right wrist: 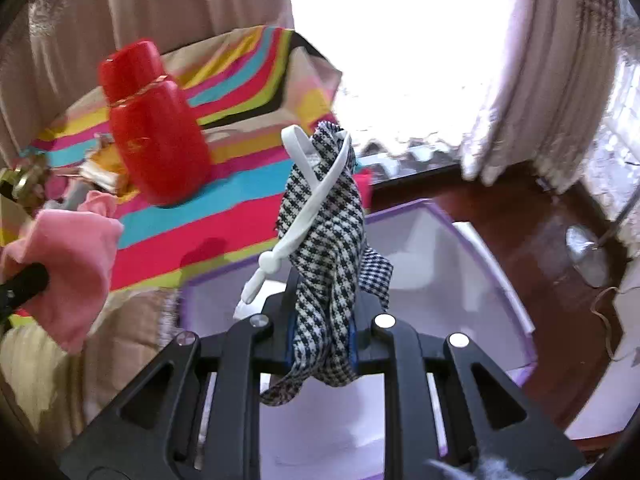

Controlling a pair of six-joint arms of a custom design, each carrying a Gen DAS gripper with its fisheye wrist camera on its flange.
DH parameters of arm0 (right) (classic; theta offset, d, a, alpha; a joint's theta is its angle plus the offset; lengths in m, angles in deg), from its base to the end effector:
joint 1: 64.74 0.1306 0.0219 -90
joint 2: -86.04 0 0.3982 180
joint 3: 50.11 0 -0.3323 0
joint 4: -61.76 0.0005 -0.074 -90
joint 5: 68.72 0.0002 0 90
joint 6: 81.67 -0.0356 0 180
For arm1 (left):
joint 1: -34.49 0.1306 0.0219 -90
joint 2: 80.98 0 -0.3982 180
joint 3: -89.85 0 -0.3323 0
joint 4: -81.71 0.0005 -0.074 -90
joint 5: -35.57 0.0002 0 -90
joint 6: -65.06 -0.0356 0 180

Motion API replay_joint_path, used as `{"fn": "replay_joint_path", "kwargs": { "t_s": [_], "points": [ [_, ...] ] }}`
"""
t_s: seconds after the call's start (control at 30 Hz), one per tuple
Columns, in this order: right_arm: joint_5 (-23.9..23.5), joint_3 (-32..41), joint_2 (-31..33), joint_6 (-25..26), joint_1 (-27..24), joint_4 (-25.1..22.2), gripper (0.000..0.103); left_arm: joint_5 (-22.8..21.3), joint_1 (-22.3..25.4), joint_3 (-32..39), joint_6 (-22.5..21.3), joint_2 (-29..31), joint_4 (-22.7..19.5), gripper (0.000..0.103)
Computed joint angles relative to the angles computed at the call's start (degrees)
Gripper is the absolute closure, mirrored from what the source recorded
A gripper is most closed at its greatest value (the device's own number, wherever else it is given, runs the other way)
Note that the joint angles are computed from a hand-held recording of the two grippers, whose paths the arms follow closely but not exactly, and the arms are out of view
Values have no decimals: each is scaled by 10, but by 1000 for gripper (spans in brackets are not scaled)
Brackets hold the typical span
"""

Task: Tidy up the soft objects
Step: 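Carry both cloths into the white box and open both tools, then move both open tools back over the pile of soft items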

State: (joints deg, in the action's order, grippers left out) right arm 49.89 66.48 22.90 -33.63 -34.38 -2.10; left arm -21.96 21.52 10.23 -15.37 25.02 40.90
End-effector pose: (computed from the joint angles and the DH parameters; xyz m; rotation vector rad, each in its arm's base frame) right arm 0.5092 0.2779 0.3895 0.3960 2.4582 -0.1749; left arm 0.5159 -0.1389 0.4053 0.3457 2.3589 -0.8612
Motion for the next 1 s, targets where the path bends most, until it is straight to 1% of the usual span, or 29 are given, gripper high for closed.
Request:
{"fn": "replay_joint_path", "kwargs": {
  "t_s": [0.1,0.17,0.2,0.23,0.27,0.3,0.33,0.37,0.4,0.53,0.63,0.7,0.77,0.83,0.9,0.97,1.0],
  "points": [
    [28,5,2,-5,-1,-23,80,9,-14,11,-8,7,-14,93],
    [43,6,0,-7,0,-32,77,12,-26,23,-16,14,-29,89],
    [48,8,2,-6,-1,-35,74,10,-30,30,-23,19,-36,87],
    [61,12,4,-9,0,-43,66,7,-34,35,-28,21,-41,82],
    [71,15,6,-11,0,-48,60,6,-37,34,-33,20,-42,72],
    [82,9,4,-10,1,-47,47,4,-38,32,-35,18,-41,66],
    [94,9,3,-8,3,-47,36,3,-38,31,-35,17,-39,50],
    [105,10,2,-5,5,-46,32,0,-37,25,-32,12,-31,40],
    [112,12,2,-5,6,-45,29,-3,-37,24,-29,11,-26,38],
    [130,20,6,-7,11,-52,28,-28,-31,27,-13,11,-24,37],
    [145,26,9,7,18,-45,28,-52,-22,19,0,7,-14,37],
    [144,23,7,16,22,-31,28,-69,-17,7,-8,-1,0,37],
    [140,26,8,29,26,-16,28,-98,-12,-4,-30,-9,8,37],
    [144,27,11,45,32,4,28,-118,1,-9,-45,-13,3,37],
    [150,23,11,66,38,30,28,-134,14,-9,-48,-15,-3,37],
    [157,20,14,95,47,66,28,-145,35,-10,-51,-15,-10,37],
    [154,23,18,103,50,74,28,-147,49,-12,-51,-16,-11,37]
  ]
}}
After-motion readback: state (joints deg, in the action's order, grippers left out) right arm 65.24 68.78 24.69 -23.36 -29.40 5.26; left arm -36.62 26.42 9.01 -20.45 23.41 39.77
